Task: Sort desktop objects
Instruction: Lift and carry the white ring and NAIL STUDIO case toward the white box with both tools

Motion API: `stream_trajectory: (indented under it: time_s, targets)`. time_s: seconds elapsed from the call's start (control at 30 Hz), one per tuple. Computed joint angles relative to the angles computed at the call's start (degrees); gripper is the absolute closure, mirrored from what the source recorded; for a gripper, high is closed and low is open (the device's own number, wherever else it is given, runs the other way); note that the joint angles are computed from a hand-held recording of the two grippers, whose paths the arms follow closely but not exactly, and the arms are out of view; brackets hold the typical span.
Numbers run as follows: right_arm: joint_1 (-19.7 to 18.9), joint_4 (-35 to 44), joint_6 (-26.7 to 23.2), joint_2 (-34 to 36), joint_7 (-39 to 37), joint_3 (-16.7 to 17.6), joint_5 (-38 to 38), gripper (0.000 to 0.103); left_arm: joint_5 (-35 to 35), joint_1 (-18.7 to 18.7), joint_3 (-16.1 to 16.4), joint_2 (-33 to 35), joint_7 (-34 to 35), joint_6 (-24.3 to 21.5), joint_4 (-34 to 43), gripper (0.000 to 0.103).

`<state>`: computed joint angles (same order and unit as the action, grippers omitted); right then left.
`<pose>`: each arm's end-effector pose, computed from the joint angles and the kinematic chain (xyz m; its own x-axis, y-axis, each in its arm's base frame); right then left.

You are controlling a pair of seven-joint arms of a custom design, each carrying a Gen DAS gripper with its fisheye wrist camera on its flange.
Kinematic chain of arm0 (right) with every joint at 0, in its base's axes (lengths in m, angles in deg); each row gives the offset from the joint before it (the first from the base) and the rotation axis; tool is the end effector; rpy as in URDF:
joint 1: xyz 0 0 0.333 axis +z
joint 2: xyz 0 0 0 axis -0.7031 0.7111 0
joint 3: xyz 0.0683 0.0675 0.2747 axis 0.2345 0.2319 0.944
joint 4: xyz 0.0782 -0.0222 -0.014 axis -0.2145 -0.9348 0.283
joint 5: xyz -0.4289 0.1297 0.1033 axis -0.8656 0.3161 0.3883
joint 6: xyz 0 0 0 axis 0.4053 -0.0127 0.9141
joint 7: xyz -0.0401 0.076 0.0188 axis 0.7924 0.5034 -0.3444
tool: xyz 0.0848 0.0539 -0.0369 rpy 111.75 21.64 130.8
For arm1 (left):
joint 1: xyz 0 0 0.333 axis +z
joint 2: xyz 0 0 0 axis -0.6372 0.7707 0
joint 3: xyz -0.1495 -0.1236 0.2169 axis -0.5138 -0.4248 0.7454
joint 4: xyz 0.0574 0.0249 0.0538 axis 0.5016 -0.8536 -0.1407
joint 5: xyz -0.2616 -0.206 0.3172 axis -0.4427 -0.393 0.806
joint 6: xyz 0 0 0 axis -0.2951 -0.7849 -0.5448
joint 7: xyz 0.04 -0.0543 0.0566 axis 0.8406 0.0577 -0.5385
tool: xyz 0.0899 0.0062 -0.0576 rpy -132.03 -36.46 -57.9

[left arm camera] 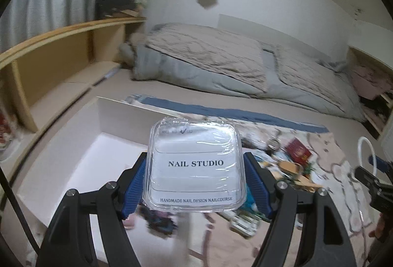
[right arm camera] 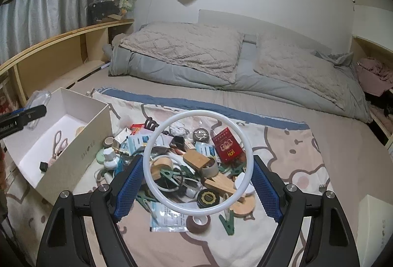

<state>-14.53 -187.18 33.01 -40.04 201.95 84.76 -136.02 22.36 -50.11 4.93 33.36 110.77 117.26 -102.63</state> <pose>0.3381 0.3828 0.6455 -0.5767 -0.7530 0.3170 -0.5138 0.0326 -0.8573 0.6092 -0.1863 0.6350 -0.4682 -0.8703 0.1526 -0.5599 0.1586 -0.8132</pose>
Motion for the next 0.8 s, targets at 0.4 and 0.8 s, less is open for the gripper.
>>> stream_trajectory:
  time_s: [0.4, 0.8]
  targets:
    - [1.09, 5.31, 0.34, 6.21, -0.75, -1.21, -3.32, 0.019, 8.54, 4.12, 0.14, 4.3, -8.65, 2.28, 4.65, 0.028]
    - [4.19, 15.28, 5.46, 16.25, -2.61, -5.65, -7.93, 0.019, 8.35, 6.9, 0.89, 6.09, -9.06, -0.28, 6.77, 0.028]
